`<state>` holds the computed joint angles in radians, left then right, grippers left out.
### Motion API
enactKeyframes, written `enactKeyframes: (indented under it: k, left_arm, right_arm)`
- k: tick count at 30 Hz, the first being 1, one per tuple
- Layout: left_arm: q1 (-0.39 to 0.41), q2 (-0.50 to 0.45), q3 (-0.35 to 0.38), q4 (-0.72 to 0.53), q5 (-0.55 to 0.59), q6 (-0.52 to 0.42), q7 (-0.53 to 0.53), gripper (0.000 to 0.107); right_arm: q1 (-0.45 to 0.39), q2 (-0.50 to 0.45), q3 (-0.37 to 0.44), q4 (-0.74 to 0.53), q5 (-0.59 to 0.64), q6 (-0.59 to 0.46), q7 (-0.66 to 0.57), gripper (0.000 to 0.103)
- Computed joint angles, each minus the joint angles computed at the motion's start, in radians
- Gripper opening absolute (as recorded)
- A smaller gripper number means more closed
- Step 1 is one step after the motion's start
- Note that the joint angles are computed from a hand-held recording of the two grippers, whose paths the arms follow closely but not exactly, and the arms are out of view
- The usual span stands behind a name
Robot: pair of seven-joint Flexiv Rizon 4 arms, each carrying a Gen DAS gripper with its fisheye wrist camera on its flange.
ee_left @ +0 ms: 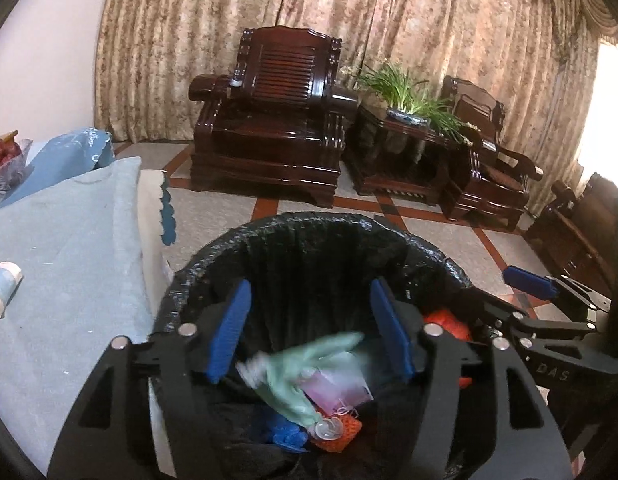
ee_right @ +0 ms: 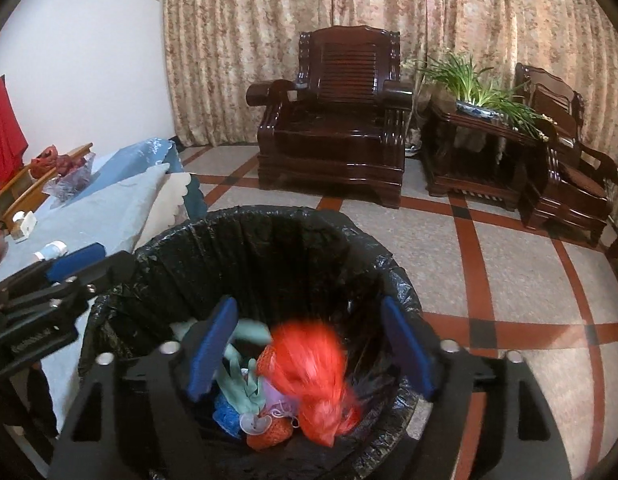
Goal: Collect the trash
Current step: 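Carry the red bag and green gloves over the bin and release both, then move both grippers back over the toothpaste tube and paper cup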
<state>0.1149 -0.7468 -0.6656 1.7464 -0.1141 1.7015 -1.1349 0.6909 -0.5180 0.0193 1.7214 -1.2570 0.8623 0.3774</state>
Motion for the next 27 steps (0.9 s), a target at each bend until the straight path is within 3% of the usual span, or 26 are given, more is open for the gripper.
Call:
enactKeyframes:
  k: [1, 5, 12, 16, 27]
  left_arm:
    - [0.003, 0.007, 0.006, 0.008, -0.001, 0.010, -0.005, 0.070]
    - [0.006, 0.047, 0.056, 0.043, 0.005, 0.061, -0.049, 0.086]
    - [0.003, 0.130, 0.173, 0.091, 0.027, 0.103, -0.137, 0.089]
    - [-0.021, 0.177, 0.277, 0.121, 0.022, 0.129, -0.191, 0.089]
    - [-0.070, 0.250, 0.514, 0.188, -0.024, 0.148, -0.280, 0.089]
  right_arm:
    - [0.005, 0.000, -0.001, -0.002, -0.002, -0.011, 0.003, 0.094]
    - [0.006, -0.002, 0.001, -0.012, -0.010, -0.007, 0.006, 0.096]
    - [0.027, -0.049, -0.014, -0.093, -0.023, 0.031, -0.021, 0.096]
    - [0.050, -0.104, -0.036, -0.180, -0.021, 0.071, -0.058, 0.096]
    - [0.128, -0.334, -0.107, -0.528, 0.143, 0.191, -0.332, 0.096]
